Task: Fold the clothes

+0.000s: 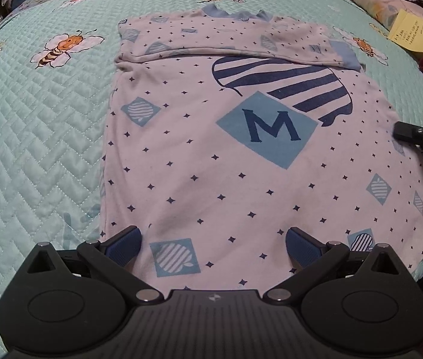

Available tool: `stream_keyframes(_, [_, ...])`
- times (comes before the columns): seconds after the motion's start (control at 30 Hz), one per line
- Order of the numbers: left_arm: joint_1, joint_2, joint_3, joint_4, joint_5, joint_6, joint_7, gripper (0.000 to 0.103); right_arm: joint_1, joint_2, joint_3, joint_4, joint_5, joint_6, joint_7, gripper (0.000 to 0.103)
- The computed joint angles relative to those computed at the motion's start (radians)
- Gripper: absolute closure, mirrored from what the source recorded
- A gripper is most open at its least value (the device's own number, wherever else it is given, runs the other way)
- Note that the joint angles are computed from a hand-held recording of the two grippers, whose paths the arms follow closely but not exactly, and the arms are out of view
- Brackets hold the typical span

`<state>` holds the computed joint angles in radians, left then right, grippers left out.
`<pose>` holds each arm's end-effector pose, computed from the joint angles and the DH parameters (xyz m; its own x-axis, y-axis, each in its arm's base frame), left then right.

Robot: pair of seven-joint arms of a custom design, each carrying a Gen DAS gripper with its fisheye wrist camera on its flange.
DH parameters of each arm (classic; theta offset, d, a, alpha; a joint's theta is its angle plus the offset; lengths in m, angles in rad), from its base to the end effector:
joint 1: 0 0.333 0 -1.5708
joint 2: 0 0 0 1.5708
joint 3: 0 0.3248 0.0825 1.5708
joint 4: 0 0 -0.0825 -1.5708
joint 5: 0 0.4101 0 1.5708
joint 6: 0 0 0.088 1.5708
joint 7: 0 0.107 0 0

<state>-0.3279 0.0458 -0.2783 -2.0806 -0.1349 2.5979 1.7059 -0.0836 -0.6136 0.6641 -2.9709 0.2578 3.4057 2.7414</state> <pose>0.5087 -0.3473 0.4530 -0.6081 -0.7912 0.0654 -0.7217 0.5166 -0.4607 0.3306 0.1689 0.4011 -0.3318 -0.6500 -0.6836 -0.4364 0.7482 -0.4997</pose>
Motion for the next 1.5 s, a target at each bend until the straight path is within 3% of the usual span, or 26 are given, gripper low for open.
stream_keyframes(0.13, [0.002, 0.001, 0.001, 0.005, -0.006, -0.007, 0.006, 0.001, -0.046, -0.076, 0.044, 0.047, -0.063, -0.136, -0.023, 0.085])
stream_keyframes(0.37, [0.003, 0.002, 0.0, 0.003, -0.018, -0.004, 0.023, 0.001, -0.13, 0.124, -0.016, 0.153, -0.186, -0.039, -0.119, 0.081])
stream_keyframes(0.4, [0.004, 0.003, 0.001, 0.004, -0.027, -0.005, 0.03, 0.001, -0.144, 0.147, -0.016, 0.163, -0.182, -0.051, -0.14, 0.082])
stream_keyframes(0.47, [0.007, 0.002, 0.001, 0.003, -0.047, -0.006, 0.048, 0.001, -0.156, 0.168, -0.015, 0.15, -0.156, -0.034, -0.16, 0.103])
stream_keyframes(0.57, [0.009, -0.002, 0.0, -0.005, -0.07, 0.002, 0.075, 0.001, -0.128, 0.135, -0.025, 0.111, -0.086, -0.026, -0.15, 0.103])
stream_keyframes(0.63, [0.008, -0.002, 0.001, -0.008, -0.065, 0.007, 0.074, 0.001, -0.119, 0.095, -0.018, 0.103, -0.062, -0.069, -0.148, 0.103])
stream_keyframes(0.7, [0.006, -0.002, 0.001, -0.008, -0.053, 0.009, 0.063, 0.001, -0.124, 0.051, 0.001, 0.11, -0.071, -0.125, -0.125, 0.097])
stream_keyframes(0.73, [0.006, -0.002, 0.001, -0.009, -0.052, 0.011, 0.062, 0.001, -0.133, 0.029, 0.016, 0.115, -0.085, -0.142, -0.114, 0.088])
stream_keyframes(0.77, [0.006, -0.002, 0.001, -0.011, -0.051, 0.013, 0.061, 0.001, -0.145, 0.015, 0.035, 0.12, -0.102, -0.14, -0.107, 0.077])
stream_keyframes(0.87, [0.006, -0.003, 0.001, -0.012, -0.055, 0.015, 0.064, 0.001, -0.137, 0.037, 0.024, 0.128, -0.15, -0.095, -0.103, 0.06])
stream_keyframes(0.9, [0.006, -0.003, 0.001, -0.011, -0.058, 0.013, 0.066, 0.001, -0.14, 0.047, 0.025, 0.131, -0.158, -0.112, -0.101, 0.059])
stream_keyframes(0.97, [0.007, -0.004, 0.001, -0.01, -0.061, 0.01, 0.068, 0.001, -0.154, 0.055, 0.034, 0.126, -0.171, -0.128, -0.078, 0.073])
stream_keyframes(1.13, [0.005, -0.003, 0.002, -0.008, -0.045, 0.007, 0.054, 0.001, -0.137, 0.021, 0.015, 0.117, -0.202, -0.154, -0.034, 0.073])
stream_keyframes(1.27, [0.002, 0.0, 0.002, -0.001, -0.021, -0.002, 0.027, 0.001, -0.118, 0.068, -0.008, 0.11, -0.192, -0.006, -0.015, 0.071])
stream_keyframes(1.37, [0.002, 0.002, 0.002, 0.0, -0.013, -0.001, 0.012, 0.001, -0.143, 0.134, -0.011, 0.155, -0.177, 0.051, -0.072, 0.071])
stream_keyframes(1.5, [0.002, 0.007, 0.001, 0.006, -0.008, -0.006, 0.005, 0.001, -0.139, 0.261, -0.074, 0.244, -0.186, 0.095, -0.158, 0.071])
